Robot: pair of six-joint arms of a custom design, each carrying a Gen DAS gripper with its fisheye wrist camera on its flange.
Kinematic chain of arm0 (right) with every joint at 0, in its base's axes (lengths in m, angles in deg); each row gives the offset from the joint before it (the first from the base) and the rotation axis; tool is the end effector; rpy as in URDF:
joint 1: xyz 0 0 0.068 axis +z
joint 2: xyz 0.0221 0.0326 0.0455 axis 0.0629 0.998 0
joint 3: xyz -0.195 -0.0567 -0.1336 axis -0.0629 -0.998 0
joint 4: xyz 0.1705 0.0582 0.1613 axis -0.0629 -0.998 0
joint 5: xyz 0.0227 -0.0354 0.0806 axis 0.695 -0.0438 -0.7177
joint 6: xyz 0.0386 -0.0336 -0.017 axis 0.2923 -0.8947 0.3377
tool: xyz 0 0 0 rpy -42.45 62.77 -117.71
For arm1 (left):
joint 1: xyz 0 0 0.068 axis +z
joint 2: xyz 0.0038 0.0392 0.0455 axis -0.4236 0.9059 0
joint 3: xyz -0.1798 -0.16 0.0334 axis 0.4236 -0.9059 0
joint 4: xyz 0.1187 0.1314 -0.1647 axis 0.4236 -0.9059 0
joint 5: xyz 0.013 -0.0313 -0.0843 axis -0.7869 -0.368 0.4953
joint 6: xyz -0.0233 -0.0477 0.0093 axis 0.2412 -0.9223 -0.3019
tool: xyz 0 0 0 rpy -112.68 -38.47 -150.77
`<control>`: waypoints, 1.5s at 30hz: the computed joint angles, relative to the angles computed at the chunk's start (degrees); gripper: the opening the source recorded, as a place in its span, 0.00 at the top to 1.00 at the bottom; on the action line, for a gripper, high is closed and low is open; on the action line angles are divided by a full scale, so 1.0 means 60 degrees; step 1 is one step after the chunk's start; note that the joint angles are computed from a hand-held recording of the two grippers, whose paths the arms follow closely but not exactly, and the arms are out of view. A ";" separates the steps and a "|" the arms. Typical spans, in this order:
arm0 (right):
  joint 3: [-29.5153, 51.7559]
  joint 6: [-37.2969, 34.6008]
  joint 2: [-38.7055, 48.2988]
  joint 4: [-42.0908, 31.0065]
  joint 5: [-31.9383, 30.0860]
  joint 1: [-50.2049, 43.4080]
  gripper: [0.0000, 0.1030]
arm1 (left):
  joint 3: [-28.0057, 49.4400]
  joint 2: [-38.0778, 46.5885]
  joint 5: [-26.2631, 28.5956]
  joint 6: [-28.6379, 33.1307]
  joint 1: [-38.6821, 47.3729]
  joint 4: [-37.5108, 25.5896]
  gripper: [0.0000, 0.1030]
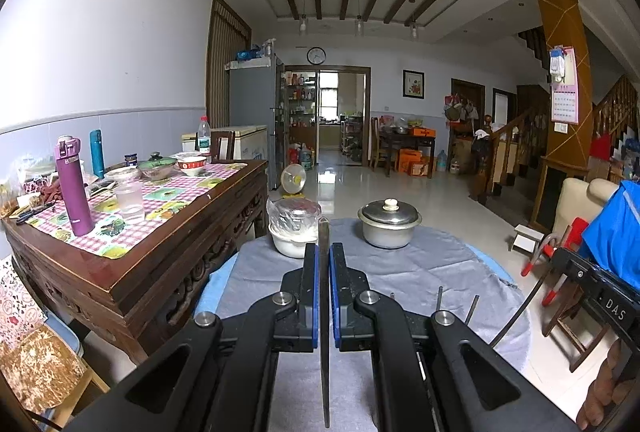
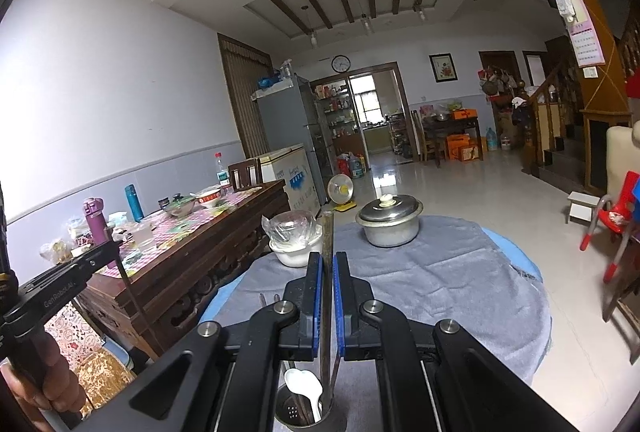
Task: Organize utensils
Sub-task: 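Lower the held chopsticks into the dark cup with both tools, then push the chopsticks down into the cup and open both tools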
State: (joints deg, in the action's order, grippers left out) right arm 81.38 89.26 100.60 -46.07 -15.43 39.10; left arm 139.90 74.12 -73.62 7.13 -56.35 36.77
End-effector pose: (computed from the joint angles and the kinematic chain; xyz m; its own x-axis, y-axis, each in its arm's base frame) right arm 0.1991 0.1108 0.3877 -0.1876 0.2935 -0.9374 0.2635 0.9344 0.2398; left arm 0.2669 -0.1593 0.3935 -0.2703 0.1173 -0.9556 0.4513 0.8922 -0.0181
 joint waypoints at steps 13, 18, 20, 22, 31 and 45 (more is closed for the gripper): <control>-0.0090 -0.0152 -0.0133 0.0186 0.0202 0.0152 0.94 | 0.0297 0.0067 0.0032 -0.0251 -0.0312 0.0191 0.95; -0.0452 -0.0025 -0.0507 0.0257 0.0169 0.0182 0.94 | 0.0295 0.0172 -0.0016 -0.0530 -0.0691 0.0565 0.95; -0.0636 -0.0022 -0.0691 0.0378 0.0144 0.0154 0.94 | 0.0214 0.0213 -0.0128 -0.0585 -0.0872 0.0765 0.95; -0.0780 0.0005 -0.0848 0.0512 0.0077 0.0084 0.94 | 0.0061 0.0241 -0.0114 -0.0650 -0.0958 0.1019 0.95; -0.1274 0.0051 -0.0900 0.1354 0.0010 -0.0059 0.94 | -0.0145 0.0486 -0.0356 -0.0788 -0.1184 0.1352 0.95; -0.1414 0.0209 -0.0759 0.1581 -0.0199 -0.0329 0.94 | -0.0484 0.0454 -0.0525 -0.0699 -0.1435 0.1891 0.95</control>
State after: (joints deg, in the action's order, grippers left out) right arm 72.89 90.51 96.05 -36.58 -16.62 37.13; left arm 136.99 76.84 -76.77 2.94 -64.96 48.12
